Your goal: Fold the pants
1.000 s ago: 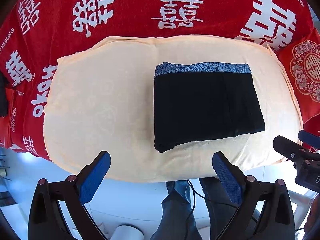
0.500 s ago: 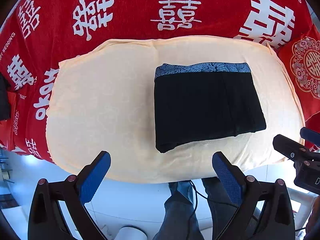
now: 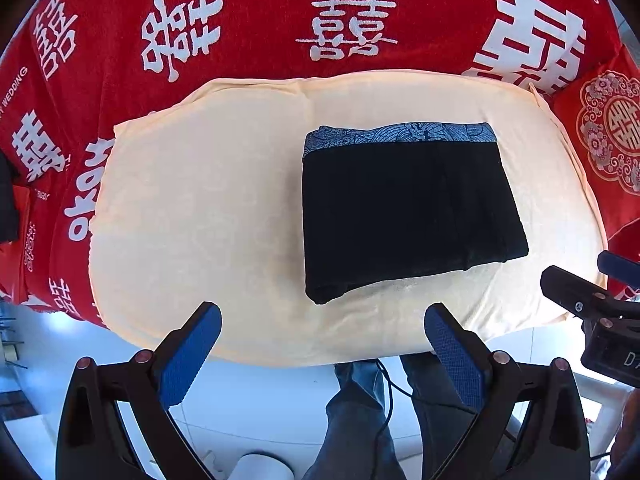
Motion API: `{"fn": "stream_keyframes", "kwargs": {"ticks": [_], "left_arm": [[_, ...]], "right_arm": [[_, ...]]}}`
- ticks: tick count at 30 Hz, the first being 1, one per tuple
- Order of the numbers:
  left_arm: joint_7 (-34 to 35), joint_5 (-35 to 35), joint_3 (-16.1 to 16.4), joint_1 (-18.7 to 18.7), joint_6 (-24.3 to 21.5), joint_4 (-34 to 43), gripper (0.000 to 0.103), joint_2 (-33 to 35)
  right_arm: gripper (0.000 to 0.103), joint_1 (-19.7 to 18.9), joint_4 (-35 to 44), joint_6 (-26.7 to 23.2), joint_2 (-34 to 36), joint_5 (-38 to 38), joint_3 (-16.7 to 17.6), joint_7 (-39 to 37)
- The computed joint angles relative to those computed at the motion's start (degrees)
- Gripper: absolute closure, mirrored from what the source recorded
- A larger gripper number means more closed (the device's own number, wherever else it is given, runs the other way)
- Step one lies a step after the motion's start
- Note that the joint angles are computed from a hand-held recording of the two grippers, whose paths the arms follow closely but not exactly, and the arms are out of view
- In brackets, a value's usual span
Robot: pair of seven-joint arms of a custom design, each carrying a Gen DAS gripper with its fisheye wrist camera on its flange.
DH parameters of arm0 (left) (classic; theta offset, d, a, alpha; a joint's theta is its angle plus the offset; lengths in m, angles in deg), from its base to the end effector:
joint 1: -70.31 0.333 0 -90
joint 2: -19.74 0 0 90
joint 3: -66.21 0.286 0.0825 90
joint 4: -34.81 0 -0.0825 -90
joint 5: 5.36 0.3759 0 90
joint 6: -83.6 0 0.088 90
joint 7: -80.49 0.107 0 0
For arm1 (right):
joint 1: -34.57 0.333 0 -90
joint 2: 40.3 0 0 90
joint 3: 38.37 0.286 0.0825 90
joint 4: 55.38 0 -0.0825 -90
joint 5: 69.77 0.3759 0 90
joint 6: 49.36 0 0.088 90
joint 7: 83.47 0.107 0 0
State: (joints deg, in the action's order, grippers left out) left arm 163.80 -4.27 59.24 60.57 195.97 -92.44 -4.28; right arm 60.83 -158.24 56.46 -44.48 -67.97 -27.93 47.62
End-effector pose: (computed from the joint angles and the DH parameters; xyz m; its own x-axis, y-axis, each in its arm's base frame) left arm 0.4282 -0.1325 0.5290 -0.1691 -0.9844 -0.0493 -0.9711 0.1750 -0.1624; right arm 0.4350 0.3306 0.5532 -0.0787 -0.9924 -0.0943 -0.9930 0.0864 -0.0810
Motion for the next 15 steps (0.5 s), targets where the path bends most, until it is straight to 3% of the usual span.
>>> {"fn": "stream_keyframes", "kwargs": {"ticks": [15], "left_arm": [[0.6,-0.7,0.2,-0.3,1.6,-0.6,0.001,-0.6]], "right_arm": [[0.007,0.5,0.6,-0.6,0.7,-1.0,0.1,-0.6]]}}
